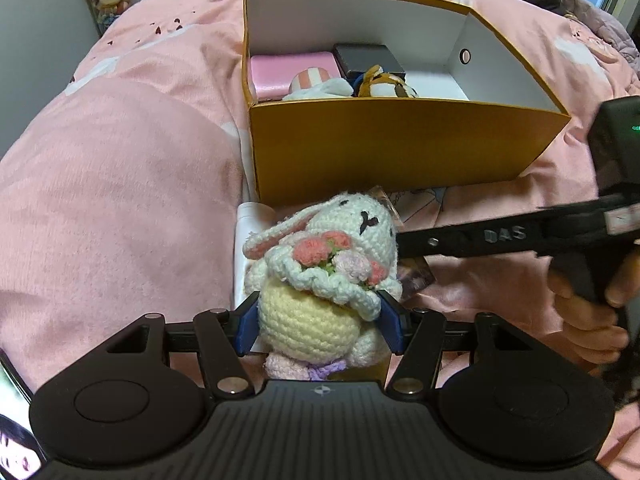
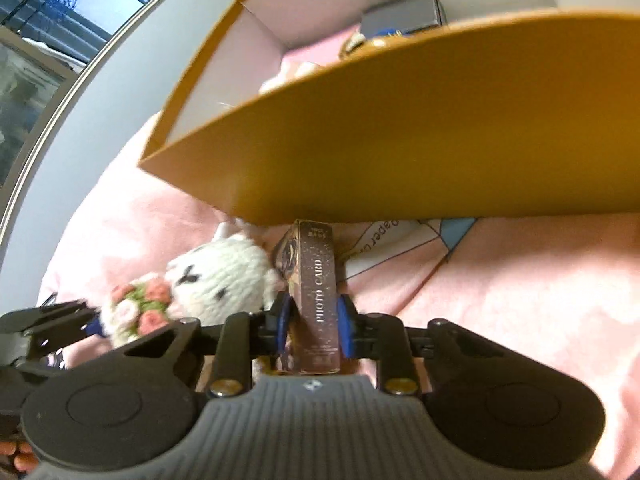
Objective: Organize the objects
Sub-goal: 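Carry the bunny and the PHOTO CARD box over the cardboard box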
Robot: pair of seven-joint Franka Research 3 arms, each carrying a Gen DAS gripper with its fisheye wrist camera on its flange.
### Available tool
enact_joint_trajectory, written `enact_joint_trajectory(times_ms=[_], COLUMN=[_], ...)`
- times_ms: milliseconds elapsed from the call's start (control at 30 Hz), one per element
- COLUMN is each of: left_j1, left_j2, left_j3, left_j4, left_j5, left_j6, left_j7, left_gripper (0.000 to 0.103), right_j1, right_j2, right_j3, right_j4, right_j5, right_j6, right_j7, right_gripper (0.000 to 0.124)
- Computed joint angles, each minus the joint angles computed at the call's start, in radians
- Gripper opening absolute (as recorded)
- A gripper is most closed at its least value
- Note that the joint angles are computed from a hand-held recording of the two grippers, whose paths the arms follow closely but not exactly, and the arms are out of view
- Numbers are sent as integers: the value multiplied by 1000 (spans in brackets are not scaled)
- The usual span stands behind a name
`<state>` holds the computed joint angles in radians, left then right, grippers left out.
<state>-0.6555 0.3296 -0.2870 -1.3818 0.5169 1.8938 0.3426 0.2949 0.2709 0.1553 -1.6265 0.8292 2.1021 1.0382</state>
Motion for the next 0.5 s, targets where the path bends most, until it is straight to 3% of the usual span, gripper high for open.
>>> enact_joint_trajectory(times_ms=[233, 333, 500], left_j1=[-1, 1, -11], left_j2=[-9, 10, 52], left_j3=[0, -1, 7], left_j4=[-16, -2, 43], left_j5=[16, 11, 5], left_j6=[20, 44, 40], left_j7=[-48, -33, 2], left_gripper=[67, 67, 67], right_j1=[-6, 7, -11], right_j2=[-135, -123, -93], right_j3=[-45, -52, -43], right_j4=[-70, -51, -41], right_j5=[-157, -262, -158], right_j6=[27, 7, -64], right_j7=[-72, -36, -32], right_gripper=[24, 24, 24])
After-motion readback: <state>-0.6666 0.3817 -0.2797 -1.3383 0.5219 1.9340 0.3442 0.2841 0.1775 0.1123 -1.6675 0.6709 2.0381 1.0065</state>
